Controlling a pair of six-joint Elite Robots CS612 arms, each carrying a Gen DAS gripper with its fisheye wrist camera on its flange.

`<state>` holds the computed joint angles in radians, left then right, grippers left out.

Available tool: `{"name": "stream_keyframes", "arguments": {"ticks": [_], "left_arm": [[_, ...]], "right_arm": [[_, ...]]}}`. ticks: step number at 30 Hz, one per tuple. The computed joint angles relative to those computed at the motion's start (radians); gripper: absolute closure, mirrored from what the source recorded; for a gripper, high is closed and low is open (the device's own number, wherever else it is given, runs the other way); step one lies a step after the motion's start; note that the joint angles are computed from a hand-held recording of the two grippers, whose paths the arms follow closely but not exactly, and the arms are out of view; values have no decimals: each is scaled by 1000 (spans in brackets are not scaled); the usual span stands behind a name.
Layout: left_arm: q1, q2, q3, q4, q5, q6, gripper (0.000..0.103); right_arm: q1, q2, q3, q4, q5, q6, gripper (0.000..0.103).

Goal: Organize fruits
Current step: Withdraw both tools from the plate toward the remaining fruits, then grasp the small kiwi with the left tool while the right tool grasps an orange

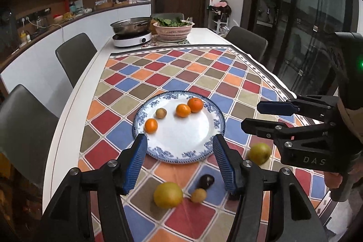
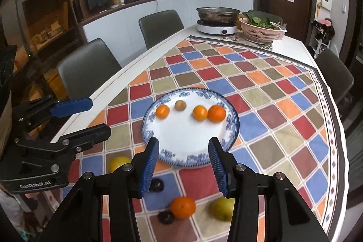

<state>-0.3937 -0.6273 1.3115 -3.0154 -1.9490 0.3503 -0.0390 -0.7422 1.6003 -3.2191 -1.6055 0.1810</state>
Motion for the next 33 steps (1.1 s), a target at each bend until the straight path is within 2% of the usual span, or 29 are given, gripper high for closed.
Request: {"name": "stream_keyframes", "arguments": {"ticks": [5, 10, 18, 24, 28, 33], "left_arm": [[2, -15, 54, -44, -6, -25, 44], [1, -26, 107, -108, 12, -9, 44], [1, -15, 148, -201, 17, 1, 44], [0, -1, 160, -214, 12, 48, 44], [0, 10, 161, -207, -2, 77, 45], [-1, 26, 153, -188, -5, 120, 51]], "right_arm": [[8, -13, 44, -30, -2, 16, 57], [16, -21, 77, -53, -18, 25, 57], [24, -18, 107, -64, -26, 49, 57], [28, -7, 116, -48, -38, 63, 57], [24, 0, 117, -32, -10, 85, 57], [20, 14, 103, 1, 21, 92, 57]]}}
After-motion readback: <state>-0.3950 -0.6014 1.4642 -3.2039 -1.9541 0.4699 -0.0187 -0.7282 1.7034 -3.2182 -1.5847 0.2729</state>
